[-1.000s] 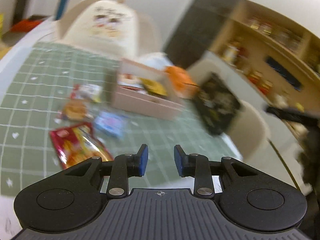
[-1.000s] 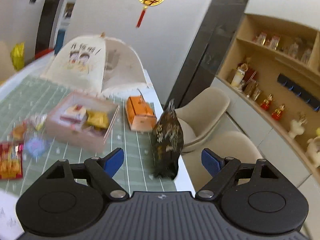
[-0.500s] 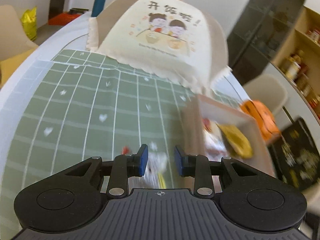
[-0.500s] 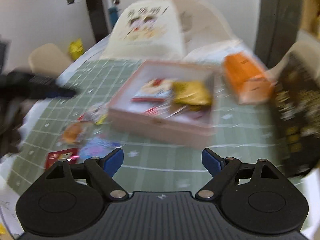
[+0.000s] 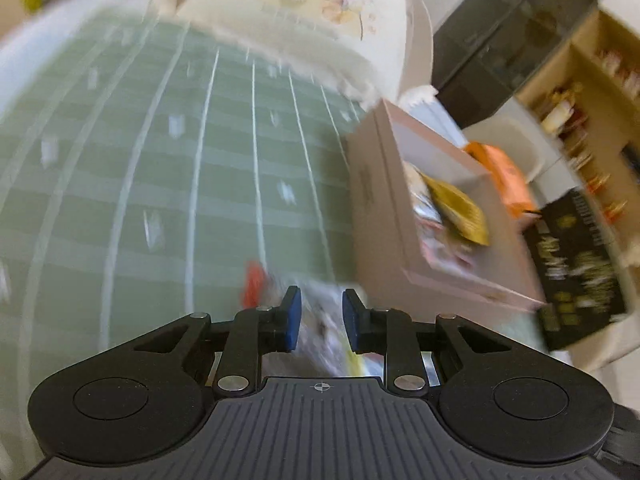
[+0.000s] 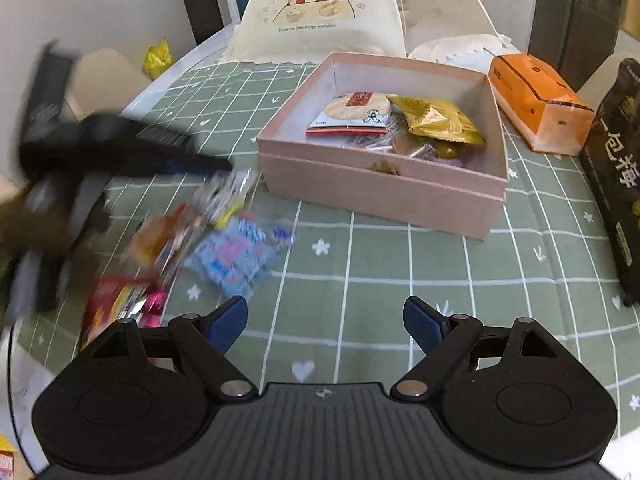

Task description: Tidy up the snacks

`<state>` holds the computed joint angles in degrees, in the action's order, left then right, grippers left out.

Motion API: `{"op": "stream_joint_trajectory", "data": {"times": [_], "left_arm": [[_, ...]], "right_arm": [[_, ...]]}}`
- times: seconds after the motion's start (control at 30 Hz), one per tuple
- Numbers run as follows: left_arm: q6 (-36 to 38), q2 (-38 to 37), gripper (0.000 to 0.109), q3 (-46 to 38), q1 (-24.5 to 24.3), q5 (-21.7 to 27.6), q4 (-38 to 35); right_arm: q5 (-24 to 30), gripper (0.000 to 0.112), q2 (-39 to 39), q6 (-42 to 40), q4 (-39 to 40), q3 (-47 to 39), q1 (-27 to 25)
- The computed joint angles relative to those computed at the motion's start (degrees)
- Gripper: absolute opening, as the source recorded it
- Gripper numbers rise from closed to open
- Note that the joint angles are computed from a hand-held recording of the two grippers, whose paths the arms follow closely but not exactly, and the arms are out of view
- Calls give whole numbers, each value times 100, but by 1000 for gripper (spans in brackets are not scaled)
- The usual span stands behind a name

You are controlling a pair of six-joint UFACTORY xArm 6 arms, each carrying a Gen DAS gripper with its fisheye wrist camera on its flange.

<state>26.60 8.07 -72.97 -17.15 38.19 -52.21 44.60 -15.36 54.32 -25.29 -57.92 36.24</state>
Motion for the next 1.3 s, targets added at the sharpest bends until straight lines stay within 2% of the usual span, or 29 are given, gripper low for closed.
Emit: {"op": "stream_joint_trajectory", "data": {"times": [0.07,0.1,0.17,0.2,0.27,0.3,0.37,0.43,0.53,0.57,0.6,0.67,0.7,0.8,1.0,1.07,1.13,1.2,1.23,1.27,1.3], "left_arm": [[181,-116,27,91,225,748,-530],[209,-314,27,281,302,865,-632],[161,-771,27,698,348,513,-571],[29,-1083,27,979,355,146,-412],[-537,-1592,27,1419,354,-427,216],[-841,-1771,27,1553,374,-490,586],[-1246,-2208,27,1868,406,-318,1182],[-1113,-2705,27,2209,376,131,1289],[-813,-3249,27,2617,211,682,1569],[-726,-3371,27,2743,133,791,1616],[-655,-3448,27,2842,67,881,1652],[-825,-3516,27,2988,-59,861,1886],[-895,-3531,27,3039,-99,816,1973],[-921,-3550,26,3137,-174,576,2154],[-765,-3207,24,2937,-131,146,2254],[-848,-2990,24,2795,-119,-91,2439],[-1220,-2724,25,2619,-182,-384,2948],[-1490,-2515,25,2457,-138,-513,3158],[-1650,-2451,25,2390,-97,-531,3254],[-1779,-2417,25,2360,-61,-564,3284],[-1895,-2366,26,2309,-33,-598,3225]], "right_arm": [[-191,86,157,-134,90,-75,-102],[-312,86,267,-257,186,-129,-127],[-484,86,544,-540,353,-299,-142],[-520,86,685,-546,325,-411,-149],[-753,86,981,-395,-1,-647,-163],[-907,86,1119,-383,-187,-768,-164],[-1249,84,1538,-558,-400,-1161,-163],[-1534,76,2010,-1133,-89,-1614,-174],[-1503,74,2868,-1878,174,-2570,-118],[-1452,65,3159,-2127,325,-2903,-119],[-1349,48,3369,-2326,503,-3153,-123],[-892,33,3697,-2659,974,-3611,-137],[-833,32,3672,-2629,995,-3575,-136],[-1094,32,3122,-2794,1059,-2801,-116],[-1371,33,1476,-2685,1022,-817,-190],[-1311,33,1060,-2495,722,-396,-197],[-1244,35,708,-2279,377,-49,-180],[-1117,54,328,-1908,-15,293,-119],[-1052,72,146,-1716,-179,449,-93],[-1020,78,16,-1538,-327,560,-66],[-996,78,-219,-1360,-467,760,-35]]}}
